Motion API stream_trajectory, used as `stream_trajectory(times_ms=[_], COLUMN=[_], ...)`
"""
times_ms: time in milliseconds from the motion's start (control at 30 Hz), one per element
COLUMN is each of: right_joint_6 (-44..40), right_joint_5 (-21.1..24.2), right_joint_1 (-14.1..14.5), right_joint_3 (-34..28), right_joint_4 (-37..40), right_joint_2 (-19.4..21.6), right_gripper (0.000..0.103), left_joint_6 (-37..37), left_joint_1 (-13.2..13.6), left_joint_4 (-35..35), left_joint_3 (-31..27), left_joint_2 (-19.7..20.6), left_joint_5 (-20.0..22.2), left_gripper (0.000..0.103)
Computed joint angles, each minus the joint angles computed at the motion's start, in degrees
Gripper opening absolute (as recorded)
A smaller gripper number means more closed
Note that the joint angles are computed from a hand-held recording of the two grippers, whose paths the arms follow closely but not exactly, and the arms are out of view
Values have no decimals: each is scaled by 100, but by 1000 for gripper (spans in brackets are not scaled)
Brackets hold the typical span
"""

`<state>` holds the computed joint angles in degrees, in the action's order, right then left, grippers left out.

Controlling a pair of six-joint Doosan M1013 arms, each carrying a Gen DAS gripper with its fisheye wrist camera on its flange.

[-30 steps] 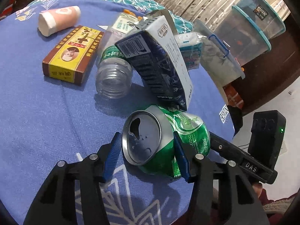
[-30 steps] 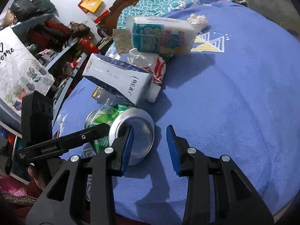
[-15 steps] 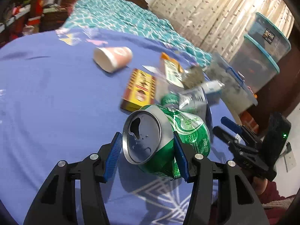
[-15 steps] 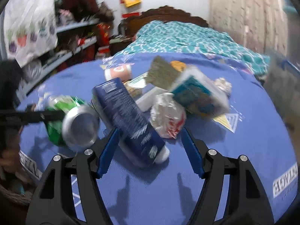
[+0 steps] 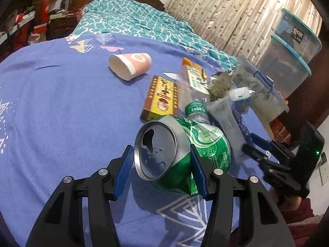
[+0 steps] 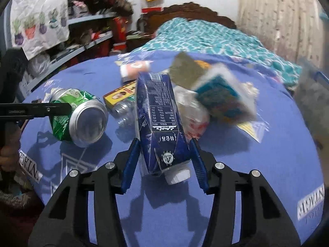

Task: Collect trash
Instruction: 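Lift the green can with the left gripper while the right lifts the blue carton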

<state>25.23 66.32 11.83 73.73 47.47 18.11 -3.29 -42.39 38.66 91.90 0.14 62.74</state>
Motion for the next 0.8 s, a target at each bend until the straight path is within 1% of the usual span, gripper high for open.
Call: stream_trajectory(times_ms=[33,100,167,200,267,300,333,367,400,433,500,567,667,733,767,800], right_joint_6=[68,136,168,162,118,153,165,154,145,128,93,46,-69,-186,-256,-313], right_joint_5=[193,386,626,701,754,801,814,786,751,740,754,723,764,757,790,830], right_joint_1=[-104,-220,-319,-339,-401,-409,-417,-421,-412,-392,-344,-292,-214,-165,-144,-119], right_joint_3=[-29,3,36,73,172,141,152,163,174,173,149,169,112,91,78,49], right_joint_4=[61,67,-141,-225,-149,-176,-156,-100,-44,7,34,54,149,257,345,410], right_joint_2=[20,8,-9,-25,-78,-65,-67,-72,-81,-86,-93,-122,-96,-101,-100,-89], right_gripper=[51,51,51,52,53,57,61,69,72,73,75,76,77,77,76,72], left_joint_6=[59,238,624,782,1089,1145,1101,1033,871,708,367,110,-91,-173,-193,-205], left_joint_1=[-2,23,53,75,89,102,117,130,173,175,164,123,78,28,4,-24], left_joint_4=[-14,-65,-225,-297,-396,-436,-463,-508,-598,-602,-573,-542,-673,-793,-829,-885], left_joint_3=[-14,-44,-123,-162,-288,-335,-349,-348,-306,-249,-125,-28,96,187,200,231], left_joint_2=[11,34,94,125,243,290,315,321,292,251,140,37,-99,-183,-200,-227], left_joint_5=[-44,-135,-220,-214,-58,30,89,122,116,91,43,100,0,-178,-241,-356], left_gripper=[51,51,51,51,52,53,53,54,57,61,63,66,66,66,65,65])
